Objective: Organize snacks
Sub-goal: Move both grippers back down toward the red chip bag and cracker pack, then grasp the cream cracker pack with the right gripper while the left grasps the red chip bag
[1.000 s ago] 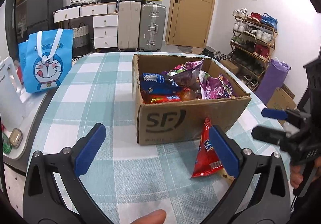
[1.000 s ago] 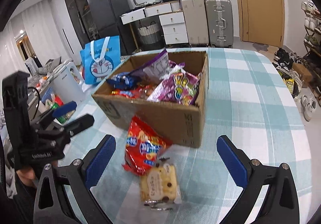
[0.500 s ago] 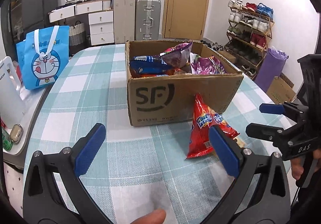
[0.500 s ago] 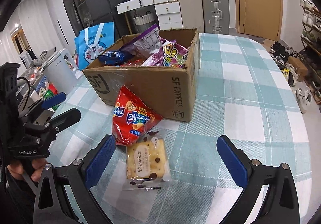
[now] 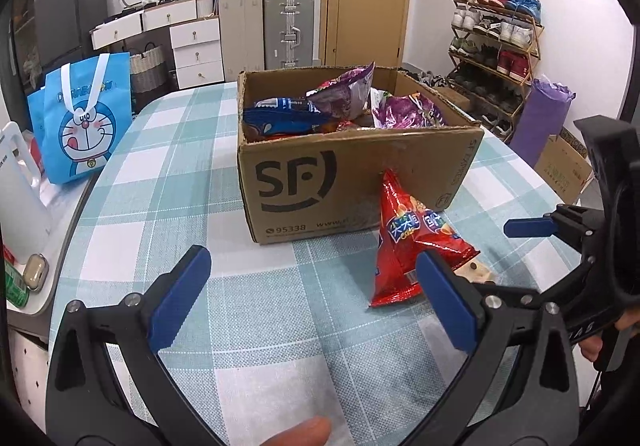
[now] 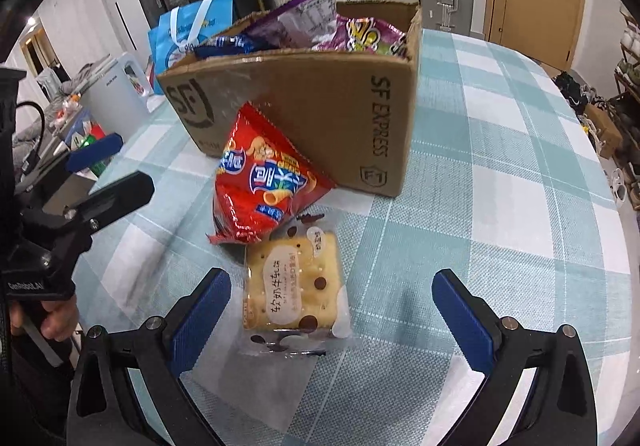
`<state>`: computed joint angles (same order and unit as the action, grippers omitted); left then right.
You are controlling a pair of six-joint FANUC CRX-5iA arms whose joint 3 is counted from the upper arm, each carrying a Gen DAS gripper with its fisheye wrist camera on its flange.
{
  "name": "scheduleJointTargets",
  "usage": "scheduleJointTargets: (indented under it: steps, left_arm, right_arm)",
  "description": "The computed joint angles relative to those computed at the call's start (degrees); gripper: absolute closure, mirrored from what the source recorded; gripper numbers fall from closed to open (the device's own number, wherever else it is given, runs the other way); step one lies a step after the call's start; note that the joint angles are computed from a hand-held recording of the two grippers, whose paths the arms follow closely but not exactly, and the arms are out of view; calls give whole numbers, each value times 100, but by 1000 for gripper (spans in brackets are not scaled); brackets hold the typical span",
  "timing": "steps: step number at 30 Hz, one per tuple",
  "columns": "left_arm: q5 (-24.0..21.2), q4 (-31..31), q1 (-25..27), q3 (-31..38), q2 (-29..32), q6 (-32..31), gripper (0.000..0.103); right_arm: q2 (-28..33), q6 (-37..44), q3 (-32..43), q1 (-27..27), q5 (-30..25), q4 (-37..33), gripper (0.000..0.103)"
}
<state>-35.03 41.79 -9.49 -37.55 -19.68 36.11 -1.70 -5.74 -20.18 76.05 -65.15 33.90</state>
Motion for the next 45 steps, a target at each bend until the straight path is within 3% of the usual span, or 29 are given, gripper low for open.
scheduleJointTargets:
  steps: [8, 13, 23, 25, 32, 45]
  left_arm:
    - [11, -116, 23, 53, 107, 99, 1]
    - [12, -150, 32, 74, 158, 130, 1]
    - [52, -256, -8, 73, 224, 170, 1]
    - [60, -281, -21, 83, 258, 175, 1]
    - [63, -311, -15, 87, 310, 192, 1]
    - [68, -365, -31, 99, 398, 205, 1]
  right_arm:
    - [293, 282, 177, -49, 42, -107, 1]
    - [567, 420, 425, -63, -393, -236, 1]
    - [631, 429, 423, -85, -505, -116, 1]
    - [668, 538, 453, -48, -590, -37, 4]
    - [545, 670, 376, 23, -280, 31, 44]
    - [96, -173, -123, 72, -480, 351, 45]
